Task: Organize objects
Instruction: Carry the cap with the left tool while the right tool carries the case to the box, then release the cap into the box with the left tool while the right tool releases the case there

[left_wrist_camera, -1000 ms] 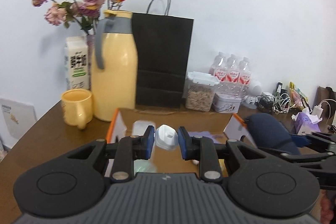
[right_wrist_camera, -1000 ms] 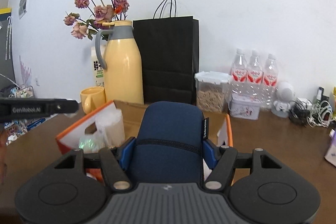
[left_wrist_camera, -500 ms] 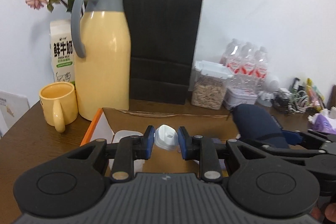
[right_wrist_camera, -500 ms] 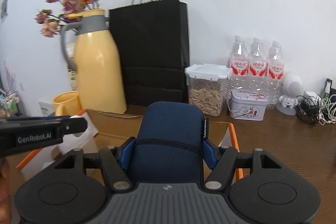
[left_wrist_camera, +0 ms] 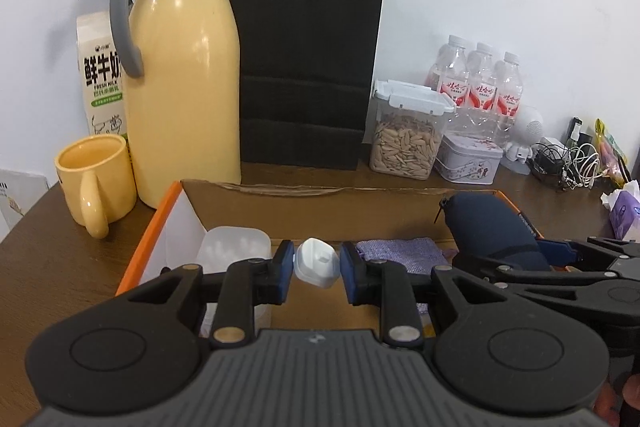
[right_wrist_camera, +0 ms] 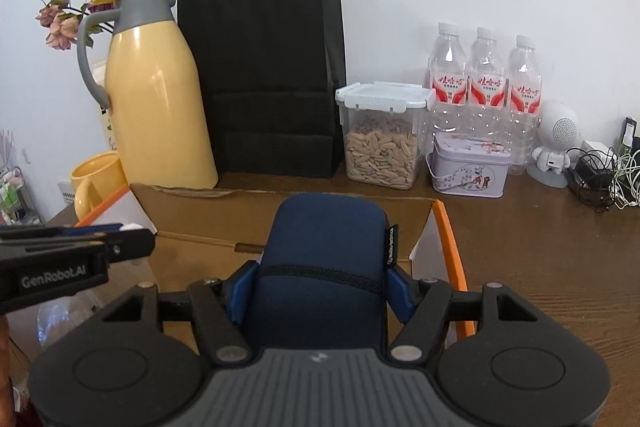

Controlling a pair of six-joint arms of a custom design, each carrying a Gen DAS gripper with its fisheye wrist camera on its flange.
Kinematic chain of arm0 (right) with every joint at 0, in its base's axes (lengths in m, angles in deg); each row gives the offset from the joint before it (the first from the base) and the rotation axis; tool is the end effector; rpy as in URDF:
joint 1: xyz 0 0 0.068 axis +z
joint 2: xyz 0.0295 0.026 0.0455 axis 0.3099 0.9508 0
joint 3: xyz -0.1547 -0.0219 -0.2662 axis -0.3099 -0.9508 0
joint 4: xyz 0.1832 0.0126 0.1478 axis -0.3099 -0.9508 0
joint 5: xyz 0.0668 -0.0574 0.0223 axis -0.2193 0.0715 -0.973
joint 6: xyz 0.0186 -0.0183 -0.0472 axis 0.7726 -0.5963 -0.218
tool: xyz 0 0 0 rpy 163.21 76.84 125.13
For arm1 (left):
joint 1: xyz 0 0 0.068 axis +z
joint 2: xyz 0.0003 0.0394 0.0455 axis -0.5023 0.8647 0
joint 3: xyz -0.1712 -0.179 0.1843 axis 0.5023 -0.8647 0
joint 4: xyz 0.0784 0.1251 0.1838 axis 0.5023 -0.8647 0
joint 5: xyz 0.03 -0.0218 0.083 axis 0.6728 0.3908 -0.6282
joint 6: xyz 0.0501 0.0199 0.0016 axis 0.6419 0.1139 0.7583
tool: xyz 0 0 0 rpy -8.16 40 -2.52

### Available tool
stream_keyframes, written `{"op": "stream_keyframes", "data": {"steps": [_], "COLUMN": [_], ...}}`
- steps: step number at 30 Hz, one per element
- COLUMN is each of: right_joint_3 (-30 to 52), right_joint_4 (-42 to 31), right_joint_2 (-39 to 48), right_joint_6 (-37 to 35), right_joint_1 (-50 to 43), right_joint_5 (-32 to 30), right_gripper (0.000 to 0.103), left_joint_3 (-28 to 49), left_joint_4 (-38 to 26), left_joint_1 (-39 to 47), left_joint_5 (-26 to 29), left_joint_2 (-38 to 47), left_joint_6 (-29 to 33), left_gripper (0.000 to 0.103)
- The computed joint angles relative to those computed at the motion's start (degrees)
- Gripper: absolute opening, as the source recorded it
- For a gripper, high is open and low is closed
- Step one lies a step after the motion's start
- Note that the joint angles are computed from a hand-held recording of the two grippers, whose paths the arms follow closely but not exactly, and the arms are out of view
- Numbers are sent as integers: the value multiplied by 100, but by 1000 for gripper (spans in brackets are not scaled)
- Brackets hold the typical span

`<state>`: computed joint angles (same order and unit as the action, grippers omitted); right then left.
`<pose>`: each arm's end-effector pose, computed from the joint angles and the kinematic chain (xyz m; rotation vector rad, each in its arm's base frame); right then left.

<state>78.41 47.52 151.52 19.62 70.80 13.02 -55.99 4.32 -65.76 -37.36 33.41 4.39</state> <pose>0.1895 0.2179 0.2289 -0.1706 2.1309 0.1900 0.1682 -0.1023 0.2102 0.0325 2.1073 -0.1261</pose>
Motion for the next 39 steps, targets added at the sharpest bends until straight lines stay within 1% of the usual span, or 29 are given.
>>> {"op": "stream_keyframes", "data": {"steps": [1,2,3,4,5,6,7,8,17,21,25,29,34,39], "right_joint_3": [4,28,64,89,73,66,57,50,3,-3,10,124,261,346], "right_joint_4": [-59,-140,-240,-320,-320,-334,-360,-384,-493,-600,-760,-1066,-1607,-2206], "right_joint_2": [-13,-16,-15,-29,-65,-101,-140,-163,-279,-450,-704,-866,-980,-1042], "right_joint_6": [50,97,134,153,143,151,167,180,169,161,151,215,533,1027], "right_joint_1": [16,28,58,96,126,130,119,108,137,309,646,1047,1610,2159], "right_joint_5": [12,50,146,264,337,338,303,279,142,313,643,982,1363,1680], "right_gripper": [68,70,80,90,92,95,100,102,103,103,103,103,103,103], "left_joint_3": [-20,4,21,19,5,7,25,29,97,119,134,209,358,614], "left_joint_4": [-9,-77,-132,-161,-154,-158,-201,-217,-406,-624,-1038,-1687,-2607,-3862], "left_joint_1": [-42,-69,-92,-131,-201,-248,-282,-306,-398,-572,-903,-1279,-1777,-2459], "left_joint_5": [-102,-147,-184,-274,-432,-539,-624,-694,-830,-1006,-1349,-1723,-2236,-2941], "left_joint_2": [-42,-89,-140,-195,-243,-273,-300,-327,-467,-769,-1311,-1840,-2403,-2902], "left_joint_6": [-6,-9,-28,-56,-62,-41,-44,-65,-103,-133,-192,-404,-754,-1342], "left_gripper": [34,49,67,76,86,94,100,103,103,103,103,103,103,103]}}
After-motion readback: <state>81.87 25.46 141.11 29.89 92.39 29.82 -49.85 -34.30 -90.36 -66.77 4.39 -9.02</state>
